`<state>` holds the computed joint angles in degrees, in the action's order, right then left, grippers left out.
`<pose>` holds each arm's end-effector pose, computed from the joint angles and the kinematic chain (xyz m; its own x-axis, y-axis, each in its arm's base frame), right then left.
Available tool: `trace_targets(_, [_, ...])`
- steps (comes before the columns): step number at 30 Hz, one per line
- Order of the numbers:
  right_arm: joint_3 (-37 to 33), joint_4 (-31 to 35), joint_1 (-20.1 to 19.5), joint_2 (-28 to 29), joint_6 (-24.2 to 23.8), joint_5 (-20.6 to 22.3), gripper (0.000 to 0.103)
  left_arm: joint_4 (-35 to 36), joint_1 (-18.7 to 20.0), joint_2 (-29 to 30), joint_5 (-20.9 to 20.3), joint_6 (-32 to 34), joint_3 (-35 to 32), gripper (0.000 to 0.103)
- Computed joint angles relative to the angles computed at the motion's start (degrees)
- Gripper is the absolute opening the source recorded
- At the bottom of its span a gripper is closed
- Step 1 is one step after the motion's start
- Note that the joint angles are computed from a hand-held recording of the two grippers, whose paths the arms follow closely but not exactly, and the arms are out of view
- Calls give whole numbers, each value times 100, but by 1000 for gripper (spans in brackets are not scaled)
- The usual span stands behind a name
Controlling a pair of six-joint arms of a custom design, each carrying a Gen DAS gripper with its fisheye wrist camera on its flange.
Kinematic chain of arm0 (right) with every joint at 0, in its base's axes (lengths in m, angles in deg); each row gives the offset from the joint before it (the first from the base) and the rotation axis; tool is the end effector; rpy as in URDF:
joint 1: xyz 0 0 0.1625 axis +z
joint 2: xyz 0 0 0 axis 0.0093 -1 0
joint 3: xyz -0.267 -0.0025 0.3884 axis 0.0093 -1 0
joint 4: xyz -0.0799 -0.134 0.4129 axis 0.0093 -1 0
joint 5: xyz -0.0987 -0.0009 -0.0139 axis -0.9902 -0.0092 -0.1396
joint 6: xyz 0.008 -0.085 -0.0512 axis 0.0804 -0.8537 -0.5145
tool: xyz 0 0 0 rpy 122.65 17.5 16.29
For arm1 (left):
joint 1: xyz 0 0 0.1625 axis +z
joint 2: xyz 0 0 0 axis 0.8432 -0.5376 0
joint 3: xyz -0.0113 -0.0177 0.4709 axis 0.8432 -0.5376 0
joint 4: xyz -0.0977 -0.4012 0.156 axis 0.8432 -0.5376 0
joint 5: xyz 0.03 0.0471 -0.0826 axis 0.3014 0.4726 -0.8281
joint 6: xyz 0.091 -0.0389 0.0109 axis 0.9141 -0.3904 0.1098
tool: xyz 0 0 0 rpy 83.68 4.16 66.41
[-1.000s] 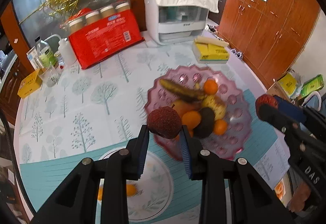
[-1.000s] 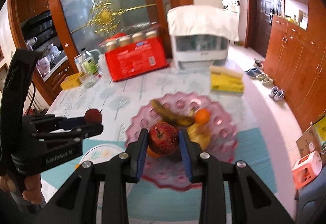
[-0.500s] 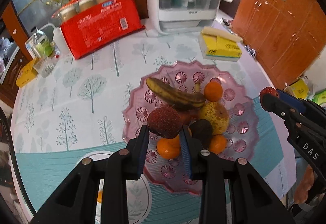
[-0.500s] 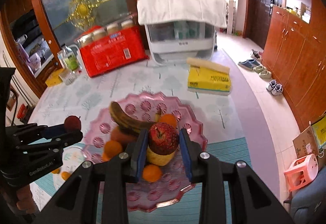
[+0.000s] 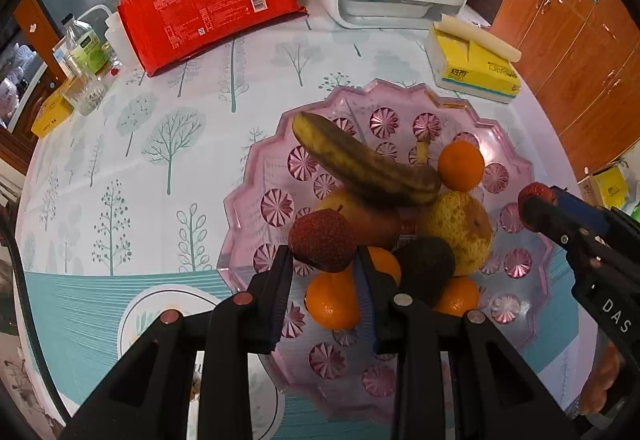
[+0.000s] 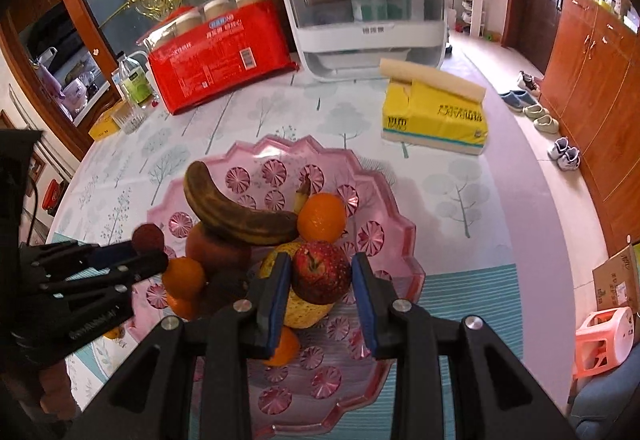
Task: Organize fruits
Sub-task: 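Carry the lychee and red apple over the pink glass bowl, then lower the lychee and red apple into the bowl and open both tools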
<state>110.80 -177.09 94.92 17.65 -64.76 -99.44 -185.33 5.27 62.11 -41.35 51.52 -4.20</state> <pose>0.1411 -0.7599 0.1390 -0.7861 0.2885 0.5467 -0.1365 0.7816 -0.6086 -0.2261 -0.8621 0.0428 -0.5933 0.5342 -0.6022 0.6159 0.7829 0.0876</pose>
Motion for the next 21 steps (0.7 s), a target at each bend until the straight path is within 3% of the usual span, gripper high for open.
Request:
trace_targets(15, [-107,232,-125,77,102,100,31,-24,77,138,208,-115,-249,29])
trace_targets(21, [-161,278,-132,114,142,28,31,-130,4,71,-89,73,-69,28])
